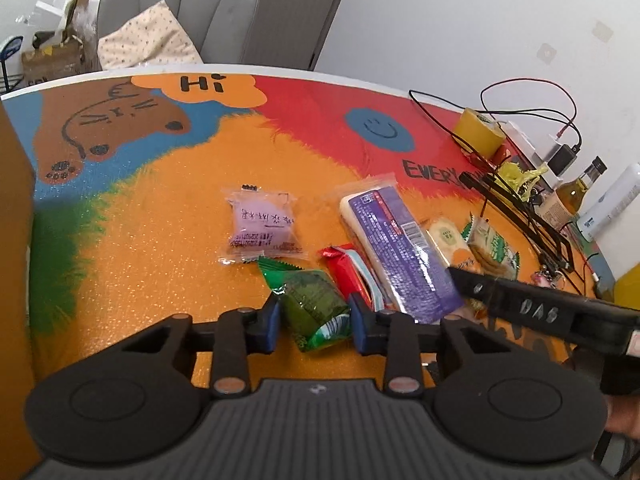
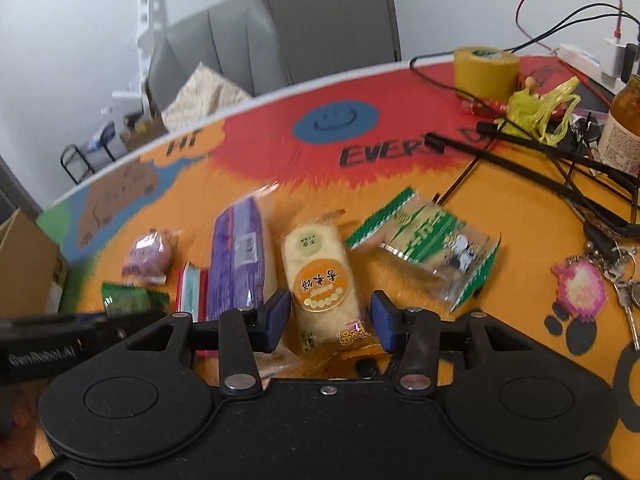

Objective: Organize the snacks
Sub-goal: 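Grasp the green leafy packet with the left tool while the right tool grasps the yellow cracker packet, then carry both packets into the cardboard box and open both tools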

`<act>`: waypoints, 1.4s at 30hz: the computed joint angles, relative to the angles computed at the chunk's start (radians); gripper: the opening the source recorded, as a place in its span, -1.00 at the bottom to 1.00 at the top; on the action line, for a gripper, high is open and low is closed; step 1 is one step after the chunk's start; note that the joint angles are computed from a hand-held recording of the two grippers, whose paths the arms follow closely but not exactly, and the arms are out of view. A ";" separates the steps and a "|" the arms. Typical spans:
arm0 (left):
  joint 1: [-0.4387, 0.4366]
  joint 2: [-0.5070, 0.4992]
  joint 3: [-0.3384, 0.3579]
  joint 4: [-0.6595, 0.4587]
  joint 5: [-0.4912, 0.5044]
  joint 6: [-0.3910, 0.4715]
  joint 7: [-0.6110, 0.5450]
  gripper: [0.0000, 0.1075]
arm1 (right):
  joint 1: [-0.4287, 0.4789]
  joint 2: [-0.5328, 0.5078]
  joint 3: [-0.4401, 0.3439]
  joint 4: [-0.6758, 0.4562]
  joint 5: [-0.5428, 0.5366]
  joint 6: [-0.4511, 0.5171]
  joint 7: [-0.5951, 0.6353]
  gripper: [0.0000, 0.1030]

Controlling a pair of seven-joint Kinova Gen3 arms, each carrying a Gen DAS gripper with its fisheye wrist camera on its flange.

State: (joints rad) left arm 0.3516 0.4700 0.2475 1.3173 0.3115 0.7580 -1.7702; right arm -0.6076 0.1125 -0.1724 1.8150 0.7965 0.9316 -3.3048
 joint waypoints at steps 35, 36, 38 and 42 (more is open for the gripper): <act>-0.222 -0.354 -0.058 0.362 0.517 -0.035 -0.634 -0.38 | -0.321 0.065 -0.095 -0.108 0.302 0.317 -0.344 -0.38; -0.225 -0.357 -0.065 0.361 0.521 -0.030 -0.639 -0.38 | -0.323 0.068 -0.093 -0.116 0.307 0.314 -0.336 -0.38; -0.232 -0.362 -0.078 0.358 0.532 -0.025 -0.652 -0.38 | -0.325 0.076 -0.087 -0.136 0.319 0.304 -0.314 -0.38; -0.250 -0.367 -0.101 0.348 0.537 -0.011 -0.651 -0.38 | -0.332 0.097 -0.071 -0.182 0.339 0.287 -0.274 -0.38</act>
